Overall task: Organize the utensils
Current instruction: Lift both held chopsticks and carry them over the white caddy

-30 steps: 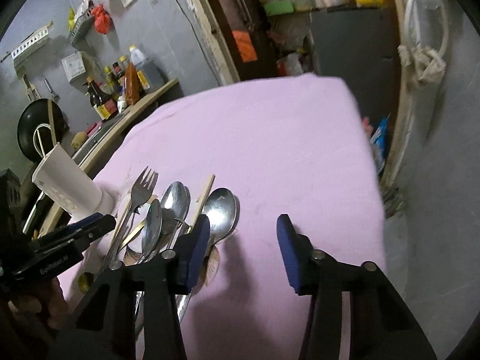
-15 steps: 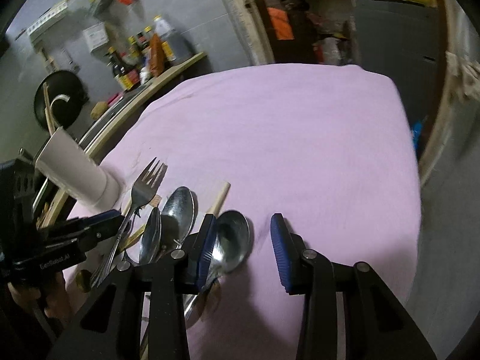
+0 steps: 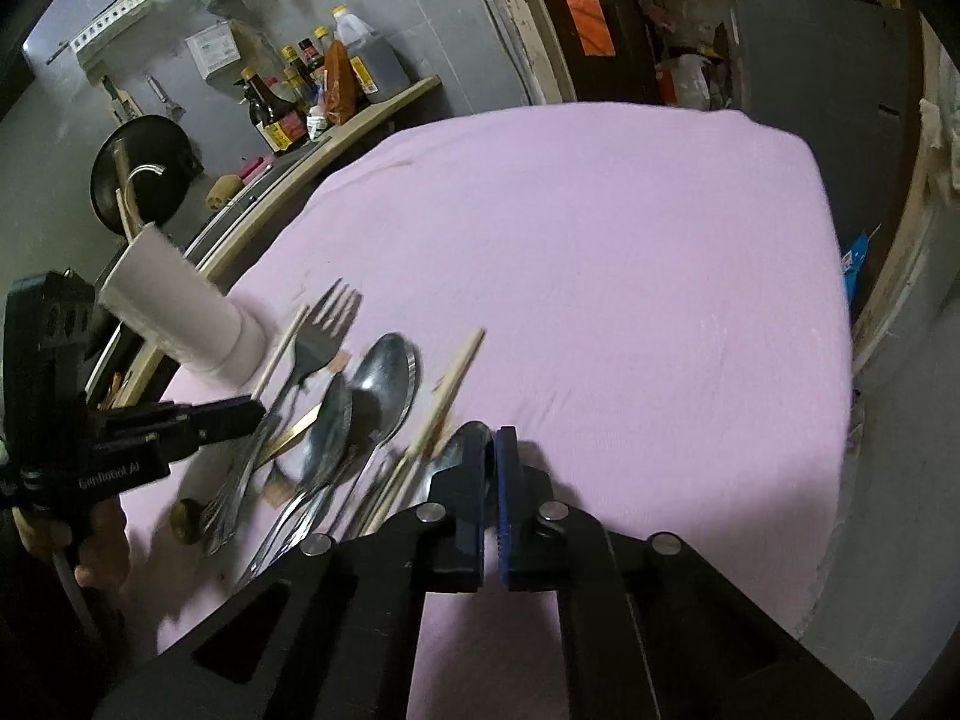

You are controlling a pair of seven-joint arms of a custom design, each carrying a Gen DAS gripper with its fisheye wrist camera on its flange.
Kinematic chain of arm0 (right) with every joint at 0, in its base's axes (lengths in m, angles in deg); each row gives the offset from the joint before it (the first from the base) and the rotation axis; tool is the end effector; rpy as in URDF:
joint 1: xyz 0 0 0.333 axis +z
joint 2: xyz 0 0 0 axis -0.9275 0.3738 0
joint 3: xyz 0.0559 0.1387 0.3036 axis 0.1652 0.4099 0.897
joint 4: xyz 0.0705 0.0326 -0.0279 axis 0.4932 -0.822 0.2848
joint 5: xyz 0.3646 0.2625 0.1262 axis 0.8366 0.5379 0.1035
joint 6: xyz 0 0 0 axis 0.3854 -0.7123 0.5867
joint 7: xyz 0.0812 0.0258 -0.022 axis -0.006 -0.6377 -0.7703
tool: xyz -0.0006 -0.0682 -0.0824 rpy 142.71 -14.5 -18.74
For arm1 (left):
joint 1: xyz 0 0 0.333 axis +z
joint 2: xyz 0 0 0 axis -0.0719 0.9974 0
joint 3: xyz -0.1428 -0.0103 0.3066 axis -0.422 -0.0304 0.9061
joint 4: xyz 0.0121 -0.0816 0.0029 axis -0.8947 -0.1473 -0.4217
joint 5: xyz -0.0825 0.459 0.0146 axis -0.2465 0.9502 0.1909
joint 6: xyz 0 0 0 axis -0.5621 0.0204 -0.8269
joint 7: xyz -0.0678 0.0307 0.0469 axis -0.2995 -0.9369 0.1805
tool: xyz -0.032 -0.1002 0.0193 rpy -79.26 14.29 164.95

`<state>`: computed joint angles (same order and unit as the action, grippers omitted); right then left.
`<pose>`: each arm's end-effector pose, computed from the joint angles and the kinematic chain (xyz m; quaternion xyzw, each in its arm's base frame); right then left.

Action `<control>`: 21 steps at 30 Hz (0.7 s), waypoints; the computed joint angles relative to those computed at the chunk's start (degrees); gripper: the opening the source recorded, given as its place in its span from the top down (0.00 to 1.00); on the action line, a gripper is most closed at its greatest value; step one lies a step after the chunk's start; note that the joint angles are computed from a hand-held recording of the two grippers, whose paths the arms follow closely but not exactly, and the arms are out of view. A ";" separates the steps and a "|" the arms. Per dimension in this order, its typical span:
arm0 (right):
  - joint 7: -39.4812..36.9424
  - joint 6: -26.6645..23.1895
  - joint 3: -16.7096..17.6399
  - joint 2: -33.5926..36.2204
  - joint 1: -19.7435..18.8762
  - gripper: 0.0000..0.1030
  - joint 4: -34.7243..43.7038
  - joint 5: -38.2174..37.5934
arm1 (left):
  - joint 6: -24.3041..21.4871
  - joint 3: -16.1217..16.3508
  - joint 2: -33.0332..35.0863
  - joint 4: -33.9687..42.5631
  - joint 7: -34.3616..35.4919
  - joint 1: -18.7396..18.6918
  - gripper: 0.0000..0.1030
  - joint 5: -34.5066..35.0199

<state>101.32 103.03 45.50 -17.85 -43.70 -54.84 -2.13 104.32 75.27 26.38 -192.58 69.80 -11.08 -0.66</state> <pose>0.5832 0.3576 0.4248 -0.6075 0.7076 -0.1043 0.3455 0.6304 -0.1883 0.4630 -0.5342 0.7916 -0.2960 0.0186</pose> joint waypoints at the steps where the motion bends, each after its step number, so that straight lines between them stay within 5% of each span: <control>1: 4.23 -1.00 -1.34 -0.92 1.62 0.98 -0.39 -4.08 | -0.12 0.02 -0.64 -0.36 0.82 0.06 0.95 -0.72; 5: 18.18 -5.32 -1.80 -4.71 3.54 0.98 -1.94 -16.60 | -0.01 0.53 -3.38 -2.06 4.74 0.11 0.95 -5.36; 11: 33.85 -16.92 2.89 -9.11 3.35 0.98 -1.18 -30.40 | 2.25 2.09 -7.80 -4.50 12.43 -0.74 0.95 -14.42; 21: 40.10 -36.83 7.82 -9.20 6.12 0.98 7.27 -40.91 | 4.19 5.05 -10.02 -2.21 21.04 -0.84 0.95 -25.60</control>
<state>141.42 66.20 53.31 -27.05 -37.58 -47.57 -43.03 108.52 80.32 16.36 -194.79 90.84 -11.92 -26.26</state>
